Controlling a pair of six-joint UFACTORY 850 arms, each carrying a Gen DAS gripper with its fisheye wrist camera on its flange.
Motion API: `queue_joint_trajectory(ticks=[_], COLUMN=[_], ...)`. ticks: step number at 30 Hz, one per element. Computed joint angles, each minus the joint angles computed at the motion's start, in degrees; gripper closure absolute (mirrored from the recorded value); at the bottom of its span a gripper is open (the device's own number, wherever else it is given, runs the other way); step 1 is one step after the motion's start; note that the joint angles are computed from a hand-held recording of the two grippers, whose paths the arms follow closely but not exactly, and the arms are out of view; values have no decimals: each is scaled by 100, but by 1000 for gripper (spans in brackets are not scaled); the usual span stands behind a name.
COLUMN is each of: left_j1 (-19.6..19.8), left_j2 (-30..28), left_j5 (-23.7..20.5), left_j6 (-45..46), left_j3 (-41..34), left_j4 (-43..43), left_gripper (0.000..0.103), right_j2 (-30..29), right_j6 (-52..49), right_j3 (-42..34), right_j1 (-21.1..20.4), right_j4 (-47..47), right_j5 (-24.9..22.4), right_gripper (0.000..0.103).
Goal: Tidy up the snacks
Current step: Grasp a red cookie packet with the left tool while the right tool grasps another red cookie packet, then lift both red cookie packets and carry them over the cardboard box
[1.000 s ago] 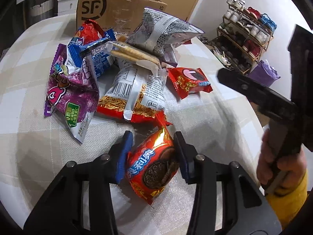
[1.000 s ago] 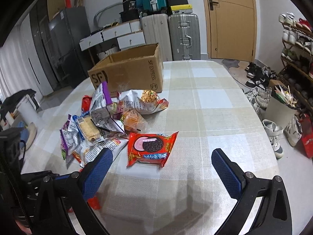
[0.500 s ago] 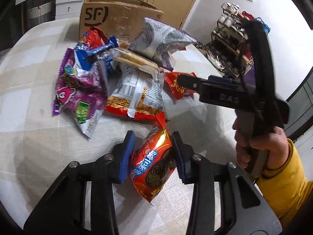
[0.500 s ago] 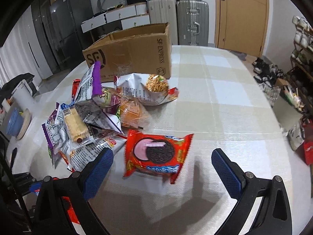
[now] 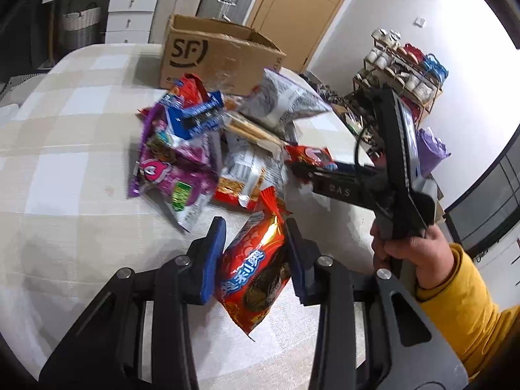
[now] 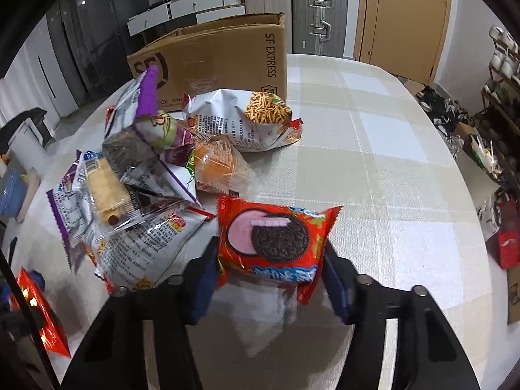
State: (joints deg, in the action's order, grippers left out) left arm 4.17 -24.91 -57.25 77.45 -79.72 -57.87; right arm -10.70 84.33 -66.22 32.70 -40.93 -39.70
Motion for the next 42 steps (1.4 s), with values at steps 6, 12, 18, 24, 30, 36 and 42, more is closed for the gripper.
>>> queue_joint_trajectory(ticks=[6, 12, 18, 24, 30, 36, 42], left_j1=[177, 355, 527, 622, 546, 473, 327], left_j2=[125, 280, 397, 503, 398, 282, -33], left_j5=[-79, -218, -453, -568, -537, -532, -665], left_j6=[76, 197, 219, 191, -103, -240, -581], left_j3=[14, 47, -26, -141, -242, -438, -1129], left_j4=[-172, -332, -491, -621, -353, -261, -272], left_gripper=[70, 70, 71, 72, 72, 72, 73], right_j2=[461, 1131, 1424, 1411, 1323, 1266, 1257], right_j6=[743, 1836, 2308, 2342, 2266, 2202, 1688], right_j3=[433, 846, 695, 312, 302, 286, 10], right_j1=[148, 589, 1129, 1439, 1389, 1305, 1008], right_j4=[-273, -1052, -1538, -1872, -1732, -1815, -1750], right_j5=[243, 157, -271, -516, -273, -91, 193], right_gripper=[52, 52, 52, 52, 52, 52, 52])
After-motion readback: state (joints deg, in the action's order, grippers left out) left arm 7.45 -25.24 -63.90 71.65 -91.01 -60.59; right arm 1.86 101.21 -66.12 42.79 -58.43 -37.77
